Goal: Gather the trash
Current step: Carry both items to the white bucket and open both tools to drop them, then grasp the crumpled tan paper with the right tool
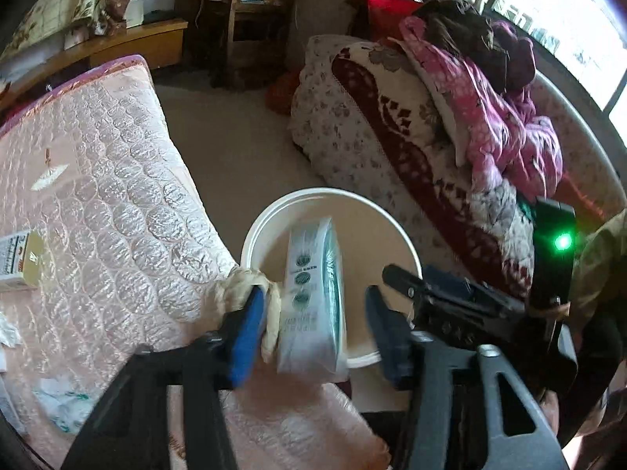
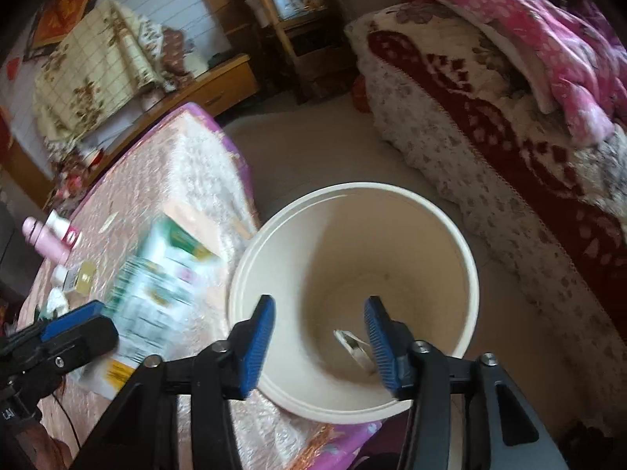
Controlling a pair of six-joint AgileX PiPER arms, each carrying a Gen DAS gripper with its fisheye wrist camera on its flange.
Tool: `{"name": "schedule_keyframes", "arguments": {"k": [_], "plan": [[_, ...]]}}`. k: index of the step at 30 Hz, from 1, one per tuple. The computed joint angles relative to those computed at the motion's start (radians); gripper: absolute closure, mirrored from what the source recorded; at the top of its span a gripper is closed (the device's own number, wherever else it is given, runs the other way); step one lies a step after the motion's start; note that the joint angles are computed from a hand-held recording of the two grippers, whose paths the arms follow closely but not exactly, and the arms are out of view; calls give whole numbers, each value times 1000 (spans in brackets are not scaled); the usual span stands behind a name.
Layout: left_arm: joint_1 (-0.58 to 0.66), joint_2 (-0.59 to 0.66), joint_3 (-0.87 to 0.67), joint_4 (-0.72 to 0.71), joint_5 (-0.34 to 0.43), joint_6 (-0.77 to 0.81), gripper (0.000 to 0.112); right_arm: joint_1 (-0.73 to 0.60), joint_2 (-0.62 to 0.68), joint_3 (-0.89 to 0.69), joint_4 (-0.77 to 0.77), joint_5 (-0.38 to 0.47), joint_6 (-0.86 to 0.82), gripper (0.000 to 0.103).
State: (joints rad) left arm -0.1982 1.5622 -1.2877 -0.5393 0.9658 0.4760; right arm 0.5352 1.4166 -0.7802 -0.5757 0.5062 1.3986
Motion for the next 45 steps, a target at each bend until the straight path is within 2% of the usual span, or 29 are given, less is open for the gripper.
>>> {"name": "schedule_keyframes", "arguments": {"k": [5,10,13,17,29,38,45], "plan": [[27,-28,17,-3,-3,4,43,-1,-14,27,-4,-13,24,31],[60,-96,65,56,-58,7,43,28,-6,13,-1,-11,19,31],[100,-124,89,61,-77,32,43,86,5,-17,-45,24,60,31],[186,-143,105,24,-51,97,43,164,12,-53,-122,72,138,31],[459,-211,167,-61,-20,289,43,245,48,-153,-93,131,107,31],[674,-210,160,-123,41,438,43,294,134,-249,-64,128,66,31],[862,-153,107,-148,81,529,43,302,268,-381,-26,154,-37,31]]}}
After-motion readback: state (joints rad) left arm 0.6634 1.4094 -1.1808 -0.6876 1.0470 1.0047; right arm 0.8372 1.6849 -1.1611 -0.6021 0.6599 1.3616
